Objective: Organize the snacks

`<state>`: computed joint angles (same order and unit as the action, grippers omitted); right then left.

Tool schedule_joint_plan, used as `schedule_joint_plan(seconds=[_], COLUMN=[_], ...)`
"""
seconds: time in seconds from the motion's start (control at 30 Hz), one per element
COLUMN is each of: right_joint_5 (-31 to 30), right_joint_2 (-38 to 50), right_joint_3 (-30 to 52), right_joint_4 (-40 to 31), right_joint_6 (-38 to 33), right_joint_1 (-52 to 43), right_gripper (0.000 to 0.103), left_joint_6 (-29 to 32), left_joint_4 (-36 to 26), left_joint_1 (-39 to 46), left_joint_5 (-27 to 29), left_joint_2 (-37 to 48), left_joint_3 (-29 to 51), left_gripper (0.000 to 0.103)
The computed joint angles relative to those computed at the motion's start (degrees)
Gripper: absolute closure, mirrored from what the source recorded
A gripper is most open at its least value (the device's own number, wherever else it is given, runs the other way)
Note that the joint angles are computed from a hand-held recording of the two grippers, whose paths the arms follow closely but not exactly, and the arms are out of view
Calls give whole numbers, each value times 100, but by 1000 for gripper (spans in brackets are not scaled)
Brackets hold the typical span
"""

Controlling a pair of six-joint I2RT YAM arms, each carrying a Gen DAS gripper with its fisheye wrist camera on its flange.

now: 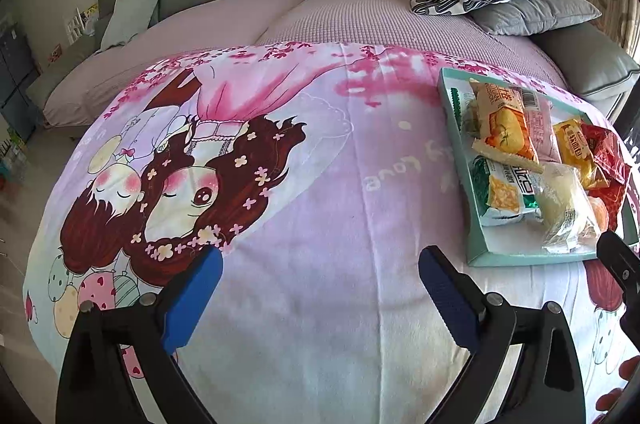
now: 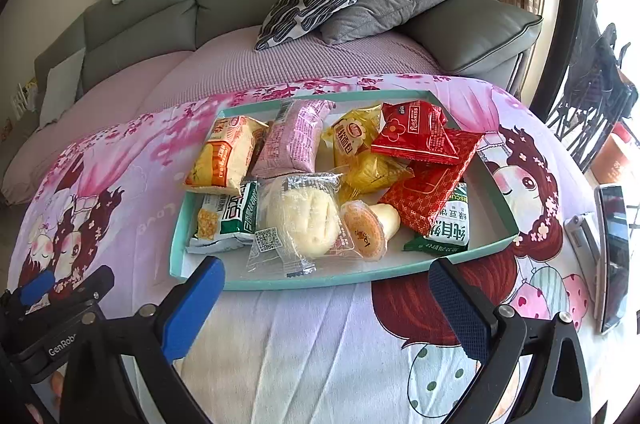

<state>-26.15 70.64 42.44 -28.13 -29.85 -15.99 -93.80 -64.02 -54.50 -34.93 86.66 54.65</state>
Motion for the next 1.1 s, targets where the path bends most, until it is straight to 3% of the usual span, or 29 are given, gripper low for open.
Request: schedule_joint_plan(seconds=[0.4,1.1], right_joint_5=[35,235], right_joint_2=[-156,82], right_joint_3=[-363,-444], right_joint_4=[-91,233], right_joint_6=[-473,-222], right_joint_1=[-256,80], right_gripper=[0,0], left_joint_6=[-77,291], left_joint_4=[-33,488], left_joint_1=[-231,97], left_joint_5=[-42,127], left_joint_2=[-98,-205], left_joint_3=[-69,-420], left_gripper=[4,4])
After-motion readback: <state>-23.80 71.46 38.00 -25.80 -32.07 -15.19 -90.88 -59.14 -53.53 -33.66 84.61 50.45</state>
